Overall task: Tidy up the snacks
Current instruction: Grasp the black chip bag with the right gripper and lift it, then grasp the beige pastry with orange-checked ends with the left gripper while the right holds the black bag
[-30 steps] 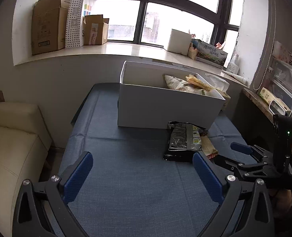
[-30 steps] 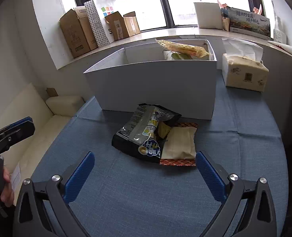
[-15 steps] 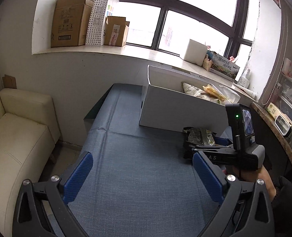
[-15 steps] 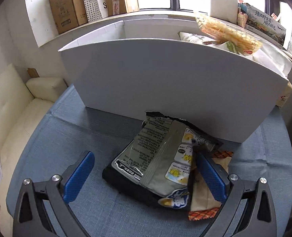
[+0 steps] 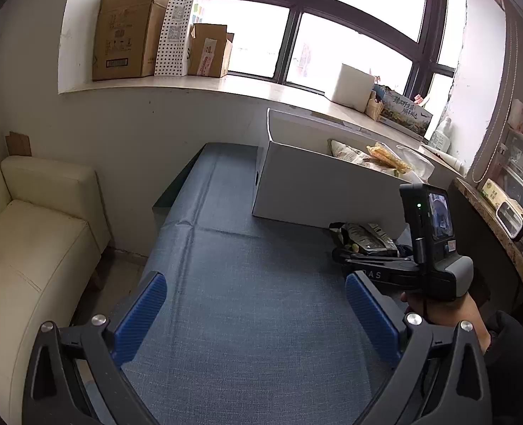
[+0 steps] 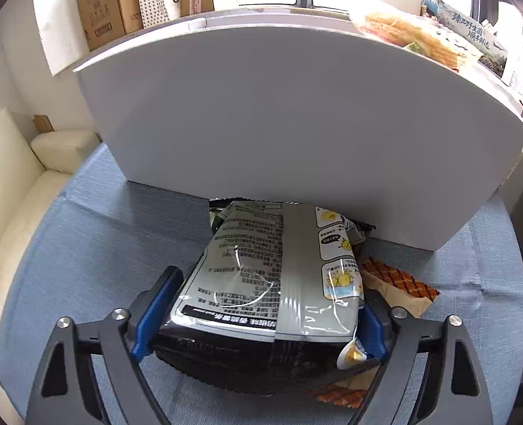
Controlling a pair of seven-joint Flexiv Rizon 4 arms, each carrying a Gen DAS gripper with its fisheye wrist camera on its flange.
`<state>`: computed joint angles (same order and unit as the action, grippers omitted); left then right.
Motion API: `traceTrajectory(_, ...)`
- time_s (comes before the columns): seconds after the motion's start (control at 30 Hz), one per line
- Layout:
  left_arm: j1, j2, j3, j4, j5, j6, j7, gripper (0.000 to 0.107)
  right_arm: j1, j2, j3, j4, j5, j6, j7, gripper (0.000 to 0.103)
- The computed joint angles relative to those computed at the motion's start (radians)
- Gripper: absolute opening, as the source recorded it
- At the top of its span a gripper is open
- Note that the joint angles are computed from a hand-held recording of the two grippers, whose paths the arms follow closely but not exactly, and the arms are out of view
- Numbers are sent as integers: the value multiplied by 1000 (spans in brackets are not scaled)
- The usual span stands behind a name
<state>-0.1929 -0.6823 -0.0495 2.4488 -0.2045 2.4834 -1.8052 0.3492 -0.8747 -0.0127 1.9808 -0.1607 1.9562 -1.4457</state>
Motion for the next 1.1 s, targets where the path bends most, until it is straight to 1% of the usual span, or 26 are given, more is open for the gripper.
traceTrajectory(0.1, -5, -2, 1, -5, -5, -12, 7, 103, 32, 16, -31, 51, 41, 79, -27, 79)
traceTrajectory(0.13, -10, -2, 2, -8, -12, -18, 11, 103, 46, 24, -41, 72, 60, 113, -42, 62)
traceTrajectory(0.2, -11, -2, -1, -16, -9, -31, 18, 103, 81, 46, -60, 118, 106, 158, -71, 62)
traceTrajectory(0.3, -25, -2, -2, -28, -22, -48, 29, 103, 60, 72, -34, 160, 112, 196, -105, 61)
traceTrajectory(0.37, -27, -3, -6, -39, -17, -58, 35, 103, 74, 90, -46, 197, 143, 244, -144, 58)
traceTrajectory(0.4, -24, -3, -11, -47, -7, -68, 38, 103, 66, 99, -41, 210, 146, 262, -158, 58)
traceTrajectory(0.47, -35, -1, -13, -67, -11, -95, 55, 103, 31, 119, -18, 236, 136, 286, -175, 58)
traceTrajectory(0.53, -42, -4, -20, -95, -8, -126, 74, 103, 8, 135, -12, 254, 140, 309, -191, 58)
traceTrajectory(0.6, -12, -11, -51, -136, 45, -173, 81, 103, -52, 148, 18, 285, 122, 350, -185, 58)
traceTrajectory(0.67, 16, -22, -86, -195, 100, -251, 100, 103, -115, 156, 44, 312, 97, 376, -161, 58)
traceTrajectory(0.77, -36, -56, -79, -303, 89, -352, 165, 103, -204, 161, 64, 354, 64, 416, -117, 58)
traceTrajectory(0.83, -20, -91, -120, -381, 123, -420, 199, 103, -261, 163, 72, 378, 32, 433, -85, 58)
traceTrajectory(0.87, -29, -106, -124, -421, 118, -462, 215, 103, -310, 160, 86, 389, -7, 448, -59, 58)
traceTrajectory(0.9, -65, -116, -104, -461, 91, -511, 234, 103, -356, 159, 97, 398, -49, 457, -30, 58)
traceTrajectory(0.93, -99, -129, -83, -499, 68, -549, 252, 103, -381, 158, 97, 405, -66, 465, -9, 58)
traceTrajectory(1.0, -196, -153, -8, -571, -1, -624, 272, 103, -406, 155, 87, 414, -72, 481, 21, 58)
traceTrajectory(1.07, -248, -180, 27, -634, -31, -679, 285, 103, -435, 151, 83, 415, -98, 485, 51, 58)
traceTrajectory(1.1, -259, -195, 30, -661, -35, -691, 289, 103, -452, 147, 83, 414, -115, 487, 68, 58)
